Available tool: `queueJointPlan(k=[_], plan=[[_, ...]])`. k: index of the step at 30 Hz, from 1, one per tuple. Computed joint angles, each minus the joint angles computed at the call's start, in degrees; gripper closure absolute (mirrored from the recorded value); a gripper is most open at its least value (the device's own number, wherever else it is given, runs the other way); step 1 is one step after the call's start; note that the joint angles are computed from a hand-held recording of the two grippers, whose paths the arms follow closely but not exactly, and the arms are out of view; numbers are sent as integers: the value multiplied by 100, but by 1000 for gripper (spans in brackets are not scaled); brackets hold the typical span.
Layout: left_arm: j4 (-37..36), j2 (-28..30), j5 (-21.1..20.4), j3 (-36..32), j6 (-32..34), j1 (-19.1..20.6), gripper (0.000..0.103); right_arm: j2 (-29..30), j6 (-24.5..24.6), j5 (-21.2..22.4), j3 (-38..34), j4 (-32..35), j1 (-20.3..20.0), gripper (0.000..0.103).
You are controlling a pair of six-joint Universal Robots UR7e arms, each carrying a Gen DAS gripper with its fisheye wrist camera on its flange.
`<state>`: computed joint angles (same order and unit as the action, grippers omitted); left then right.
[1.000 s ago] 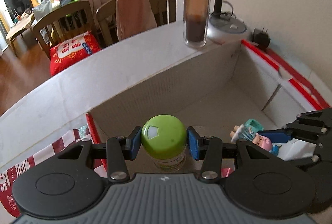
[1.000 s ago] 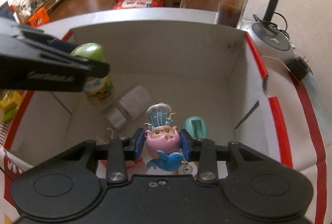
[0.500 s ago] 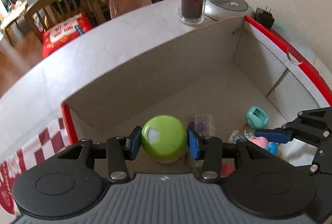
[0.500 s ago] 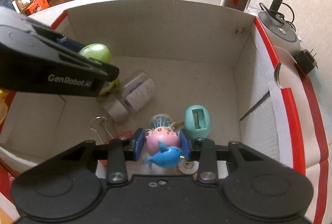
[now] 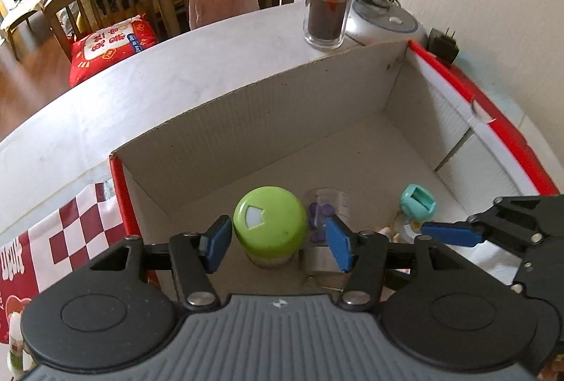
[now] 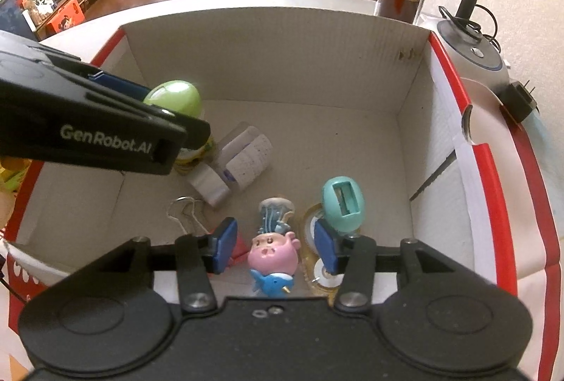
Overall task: Organize rigid objects
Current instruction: 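Lower both items into the box and open both grippers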
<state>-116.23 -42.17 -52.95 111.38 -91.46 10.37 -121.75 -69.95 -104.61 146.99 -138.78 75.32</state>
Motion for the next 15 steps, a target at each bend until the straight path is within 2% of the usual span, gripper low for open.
queueJointPlan(k=[9, 12, 15], plan=[[122, -166, 151, 4, -182, -304, 45, -483, -73, 242, -131, 515, -22, 44], [232, -223, 212, -1, -305, -434, 40, -646, -71, 350, -189, 688, -1, 41], [290, -311, 268, 37, -445, -575, 39, -832, -64, 481, -252, 914, -21, 39]])
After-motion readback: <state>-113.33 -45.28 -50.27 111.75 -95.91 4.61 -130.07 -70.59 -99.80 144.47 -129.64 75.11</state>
